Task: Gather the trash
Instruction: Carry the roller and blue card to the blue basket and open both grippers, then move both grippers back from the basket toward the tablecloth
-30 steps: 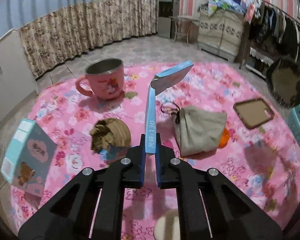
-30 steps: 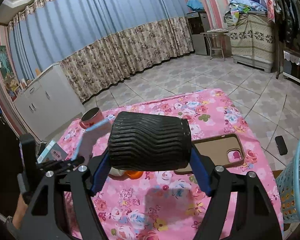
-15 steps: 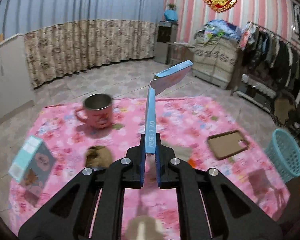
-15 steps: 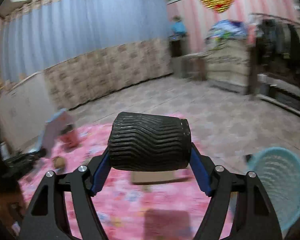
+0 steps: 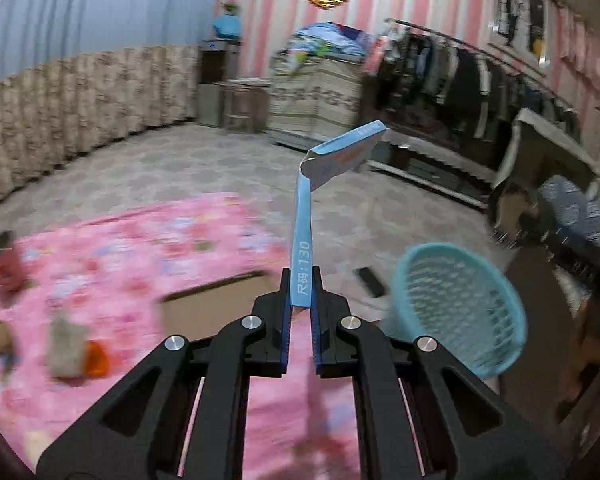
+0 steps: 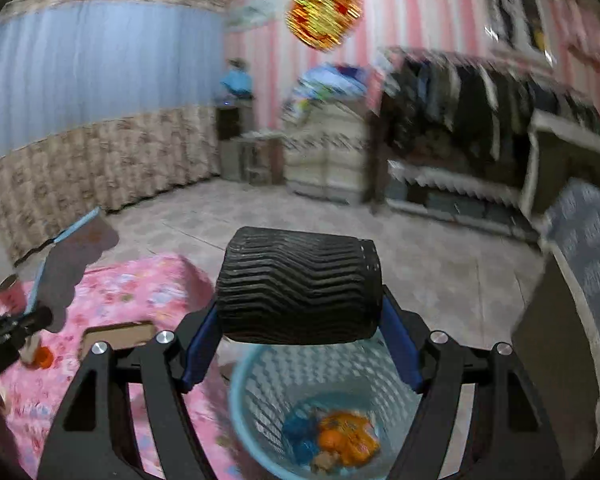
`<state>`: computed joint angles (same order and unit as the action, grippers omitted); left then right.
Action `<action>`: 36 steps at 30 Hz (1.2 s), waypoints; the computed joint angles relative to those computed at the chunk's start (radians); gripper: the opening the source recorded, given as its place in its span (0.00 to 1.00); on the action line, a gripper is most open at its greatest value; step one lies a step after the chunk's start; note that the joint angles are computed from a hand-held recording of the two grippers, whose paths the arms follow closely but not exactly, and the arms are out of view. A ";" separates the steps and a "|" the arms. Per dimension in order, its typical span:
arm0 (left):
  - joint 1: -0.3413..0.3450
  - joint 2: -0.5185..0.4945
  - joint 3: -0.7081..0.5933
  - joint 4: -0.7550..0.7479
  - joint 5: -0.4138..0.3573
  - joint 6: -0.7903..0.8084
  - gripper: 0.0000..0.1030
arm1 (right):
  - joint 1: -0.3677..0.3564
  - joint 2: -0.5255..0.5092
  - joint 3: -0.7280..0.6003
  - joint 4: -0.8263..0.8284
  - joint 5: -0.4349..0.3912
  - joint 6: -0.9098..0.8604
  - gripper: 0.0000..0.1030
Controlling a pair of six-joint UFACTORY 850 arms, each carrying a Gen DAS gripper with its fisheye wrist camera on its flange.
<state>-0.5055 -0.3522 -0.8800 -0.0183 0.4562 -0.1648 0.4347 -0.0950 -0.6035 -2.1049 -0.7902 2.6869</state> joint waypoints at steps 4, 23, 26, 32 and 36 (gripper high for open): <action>-0.059 -0.087 -0.112 0.000 -0.062 0.017 0.07 | -0.027 0.020 0.025 0.034 -0.009 -0.034 0.70; -0.151 -0.278 -0.310 0.316 -0.211 -0.294 0.07 | -0.112 -0.009 0.030 -0.012 0.025 0.110 0.70; -0.152 -0.272 -0.306 0.320 -0.211 -0.295 0.07 | -0.101 -0.015 0.026 0.012 0.020 0.093 0.70; -0.150 -0.258 -0.292 0.306 -0.206 -0.280 0.12 | -0.111 -0.020 0.022 0.027 0.036 0.097 0.71; -0.142 -0.246 -0.278 0.300 -0.192 -0.280 0.12 | -0.102 -0.019 0.015 0.031 0.036 0.075 0.71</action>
<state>-0.6477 -0.5982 -1.1575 0.2822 0.2645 -0.4446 0.3330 -0.1141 -0.5880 -2.0744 -0.7545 2.7623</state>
